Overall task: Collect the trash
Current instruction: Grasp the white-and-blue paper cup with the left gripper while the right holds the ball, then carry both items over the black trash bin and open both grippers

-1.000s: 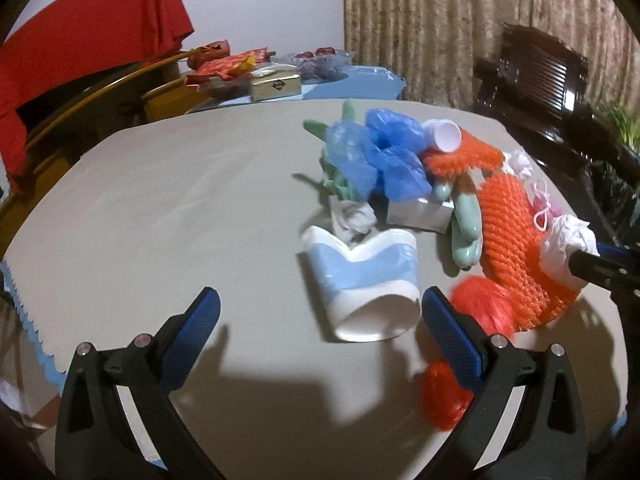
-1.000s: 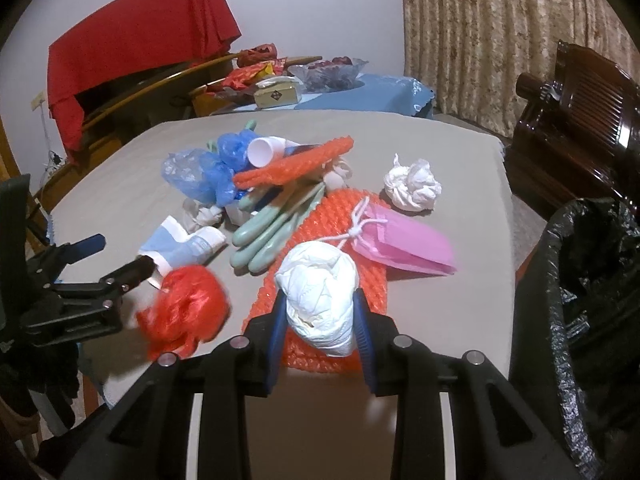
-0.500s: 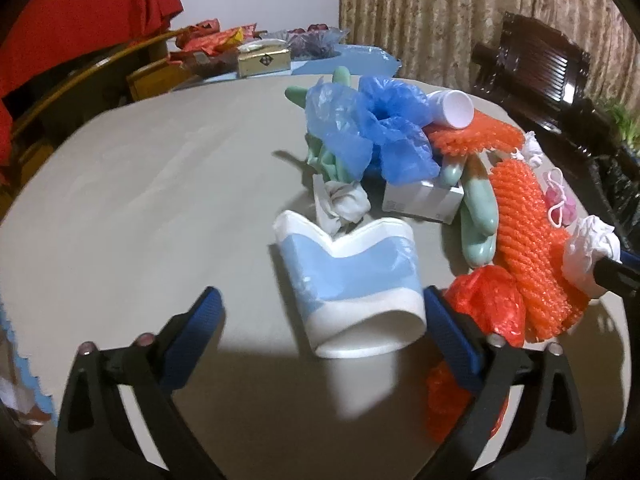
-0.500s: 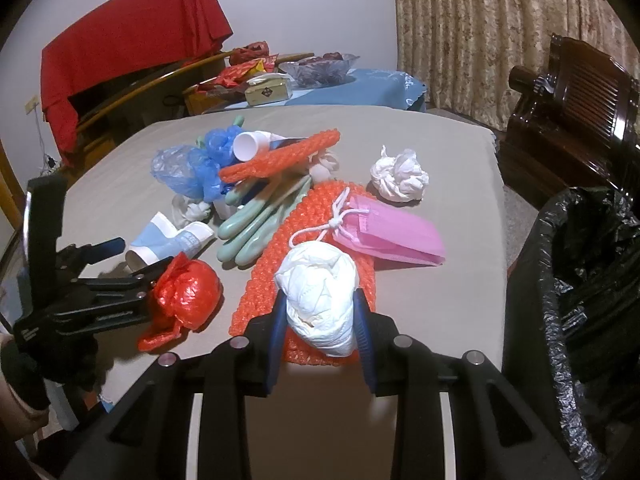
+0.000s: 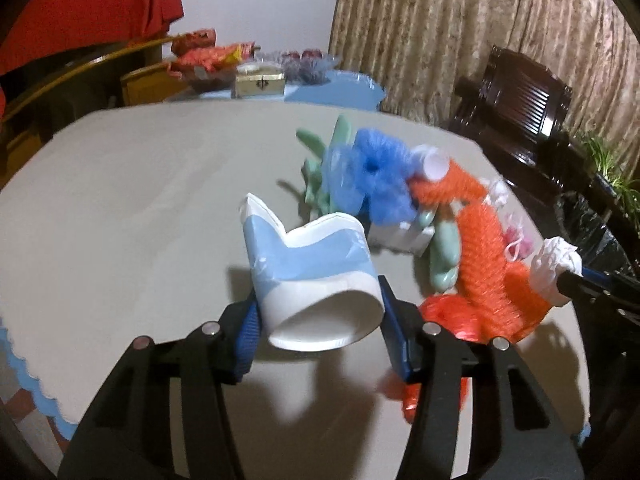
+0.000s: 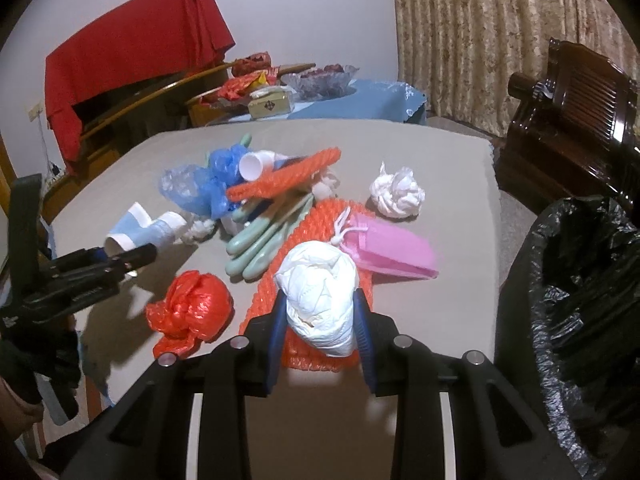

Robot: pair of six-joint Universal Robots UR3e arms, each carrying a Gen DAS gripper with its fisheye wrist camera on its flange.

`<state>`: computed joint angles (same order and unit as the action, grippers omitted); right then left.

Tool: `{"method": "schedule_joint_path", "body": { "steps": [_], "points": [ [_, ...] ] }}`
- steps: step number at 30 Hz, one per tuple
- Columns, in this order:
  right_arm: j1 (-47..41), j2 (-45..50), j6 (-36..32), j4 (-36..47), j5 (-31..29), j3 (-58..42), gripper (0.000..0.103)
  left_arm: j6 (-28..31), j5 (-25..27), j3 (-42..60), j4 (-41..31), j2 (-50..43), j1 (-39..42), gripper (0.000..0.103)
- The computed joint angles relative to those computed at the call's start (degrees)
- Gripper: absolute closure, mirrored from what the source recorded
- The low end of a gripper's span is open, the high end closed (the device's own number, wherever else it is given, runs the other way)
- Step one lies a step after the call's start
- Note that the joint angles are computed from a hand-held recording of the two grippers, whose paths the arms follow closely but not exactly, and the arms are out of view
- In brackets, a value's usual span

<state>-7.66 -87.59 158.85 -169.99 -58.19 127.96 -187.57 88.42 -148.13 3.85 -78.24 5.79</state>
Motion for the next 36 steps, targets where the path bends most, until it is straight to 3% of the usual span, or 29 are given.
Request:
{"method": "schedule_joint_path", "body": {
  "steps": [4, 8, 16, 23, 33, 36],
  "points": [
    [-3.12, -3.94, -0.23, 2.12, 2.57, 0.93, 0.071, -1.63, 1.71, 4.02, -5.62, 4.71, -4.68, 0.052],
    [-8.66, -10.37, -1.7, 5.46, 5.31, 3.34, 0.071, -3.91, 4.23, 10.75, -7.19, 1.6, -12.6, 0.052],
    [-28.01, -26.58, -9.35, 20.79, 12.48, 7.5, 0.071, -5.88, 5.11, 30.4, -8.0, -15.31, -27.11, 0.052],
    [-45.2, -31.52, -16.61, 30.41, 15.89, 8.26, 0.071, -6.5, 3.9, 51.43, -11.23, -31.92, -35.64, 0.052],
    [-52.76, -22.71, -14.91, 19.05, 13.25, 7.52, 0.066, -6.36, 0.61, 91.76, -25.85, -57.2, -42.14, 0.048],
    [-53.54, -21.18, -13.7, 16.25, 12.18, 7.55, 0.054, -5.22, -0.68, 102.0, -30.4, -63.3, -43.03, 0.033]
  ]
}}
